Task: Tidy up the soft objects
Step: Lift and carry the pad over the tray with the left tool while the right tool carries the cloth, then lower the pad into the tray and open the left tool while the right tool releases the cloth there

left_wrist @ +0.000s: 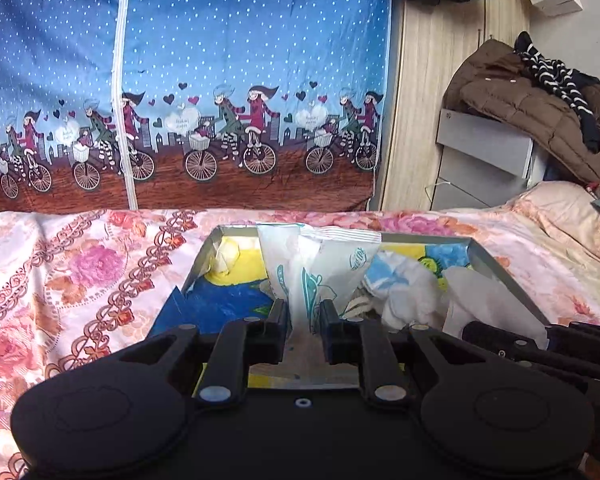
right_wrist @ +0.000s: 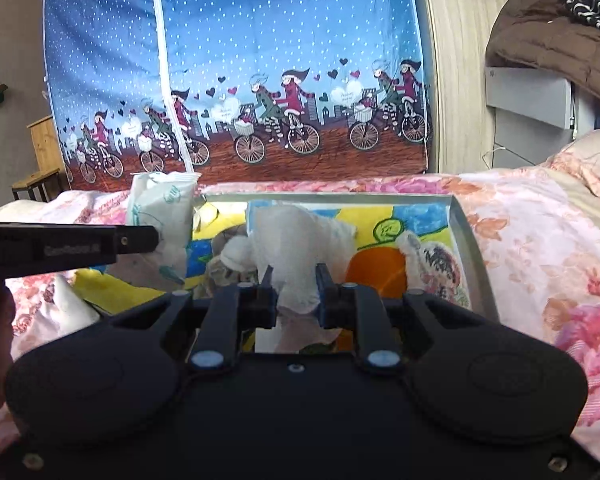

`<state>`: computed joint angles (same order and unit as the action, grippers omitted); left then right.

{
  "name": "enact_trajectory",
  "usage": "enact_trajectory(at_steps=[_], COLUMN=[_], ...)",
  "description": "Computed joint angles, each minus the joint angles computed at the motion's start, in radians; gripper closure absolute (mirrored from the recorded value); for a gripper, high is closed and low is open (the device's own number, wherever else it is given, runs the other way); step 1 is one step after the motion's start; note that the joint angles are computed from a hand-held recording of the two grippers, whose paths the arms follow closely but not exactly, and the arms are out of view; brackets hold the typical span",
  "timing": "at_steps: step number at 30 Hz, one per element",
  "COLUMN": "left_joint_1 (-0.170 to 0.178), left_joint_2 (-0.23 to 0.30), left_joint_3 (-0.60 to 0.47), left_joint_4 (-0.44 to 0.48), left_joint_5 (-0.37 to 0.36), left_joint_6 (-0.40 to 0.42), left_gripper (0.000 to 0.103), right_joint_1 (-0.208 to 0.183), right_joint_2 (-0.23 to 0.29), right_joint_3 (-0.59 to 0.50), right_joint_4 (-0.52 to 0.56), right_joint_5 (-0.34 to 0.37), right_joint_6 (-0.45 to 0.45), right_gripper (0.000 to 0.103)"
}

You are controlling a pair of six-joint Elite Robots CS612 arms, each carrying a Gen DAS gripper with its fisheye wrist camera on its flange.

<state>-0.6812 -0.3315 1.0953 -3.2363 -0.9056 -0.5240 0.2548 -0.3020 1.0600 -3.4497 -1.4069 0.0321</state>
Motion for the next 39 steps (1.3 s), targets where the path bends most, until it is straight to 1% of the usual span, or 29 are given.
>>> enact_trajectory(at_steps=[4, 6, 8, 12, 14, 16, 18, 19, 20, 22, 24, 26, 27, 29, 30, 32, 34, 35, 36, 37, 38, 39], left_joint_1=[0.016, 0.021, 0.022, 0.023, 0.023, 0.023, 0.025, 0.026, 0.025, 0.025, 0.023, 0.019, 0.018, 0.015, 0.013, 0.011, 0.006, 0.004, 0.001, -0.003, -0.007, -0.012], left_joint_2=[0.022, 0.029, 0.037, 0.038, 0.036, 0.032, 0.025, 0.021, 0.017, 0.010, 0.002, -0.008, -0.013, -0.021, -0.027, -0.036, -0.045, -0.050, -0.054, -0.058, -0.061, -0.067], left_joint_3=[-0.039, -0.053, -0.063, -0.067, -0.066, -0.061, -0.054, -0.050, -0.046, -0.036, -0.026, -0.011, 0.000, 0.015, 0.024, 0.039, 0.055, 0.063, 0.071, 0.079, 0.085, 0.097], left_joint_4=[0.076, 0.103, 0.117, 0.139, 0.147, 0.150, 0.155, 0.157, 0.157, 0.152, 0.146, 0.133, 0.121, 0.104, 0.096, 0.085, 0.066, 0.055, 0.042, 0.026, 0.015, -0.006], left_joint_5=[-0.031, -0.047, -0.048, -0.061, -0.061, -0.067, -0.079, -0.081, -0.079, -0.076, -0.071, -0.061, -0.055, -0.041, -0.032, -0.019, -0.002, 0.008, 0.017, 0.032, 0.044, 0.061], left_joint_6=[-0.051, -0.056, -0.047, -0.059, -0.060, -0.067, -0.087, -0.097, -0.105, -0.115, -0.112, -0.103, -0.098, -0.091, -0.086, -0.084, -0.078, -0.074, -0.068, -0.061, -0.057, -0.052], left_gripper=[0.085, 0.085, 0.085, 0.084, 0.083, 0.079, 0.076, 0.075, 0.074, 0.069, 0.066, 0.058, 0.054, 0.052, 0.050, 0.046, 0.042, 0.041, 0.039, 0.036, 0.034, 0.030], right_joint_1=[0.002, 0.003, 0.006, 0.013, 0.015, 0.015, 0.015, 0.015, 0.015, 0.016, 0.014, 0.014, 0.014, 0.013, 0.013, 0.011, 0.009, 0.008, 0.007, 0.007, 0.006, 0.005], right_joint_2=[0.025, 0.030, 0.032, 0.034, 0.033, 0.034, 0.031, 0.029, 0.028, 0.024, 0.020, 0.017, 0.014, 0.008, 0.005, -0.001, -0.007, -0.010, -0.015, -0.019, -0.025, -0.033], right_joint_3=[-0.041, -0.047, -0.052, -0.049, -0.048, -0.054, -0.051, -0.049, -0.047, -0.042, -0.037, -0.030, -0.025, -0.018, -0.014, -0.006, 0.003, 0.008, 0.015, 0.022, 0.031, 0.043], right_joint_4=[0.045, 0.060, 0.073, 0.072, 0.071, 0.069, 0.066, 0.064, 0.063, 0.053, 0.044, 0.019, 0.006, -0.011, -0.019, -0.030, -0.039, -0.042, -0.049, -0.056, -0.067, -0.075], right_joint_5=[-0.012, -0.018, -0.024, -0.035, -0.041, -0.045, -0.045, -0.047, -0.048, -0.049, -0.045, -0.057, -0.058, -0.062, -0.064, -0.062, -0.065, -0.066, -0.069, -0.074, -0.079, -0.081], right_joint_6=[0.009, 0.003, -0.002, -0.027, -0.032, -0.031, -0.034, -0.039, -0.043, -0.051, -0.059, -0.064, -0.070, -0.079, -0.079, -0.072, -0.066, -0.063, -0.058, -0.052, -0.043, -0.033], right_gripper=[0.091, 0.091, 0.091, 0.091, 0.089, 0.089, 0.084, 0.079, 0.072, 0.062, 0.059, 0.053, 0.052, 0.044, 0.042, 0.034, 0.030, 0.025, 0.022, 0.016, 0.013, 0.013])
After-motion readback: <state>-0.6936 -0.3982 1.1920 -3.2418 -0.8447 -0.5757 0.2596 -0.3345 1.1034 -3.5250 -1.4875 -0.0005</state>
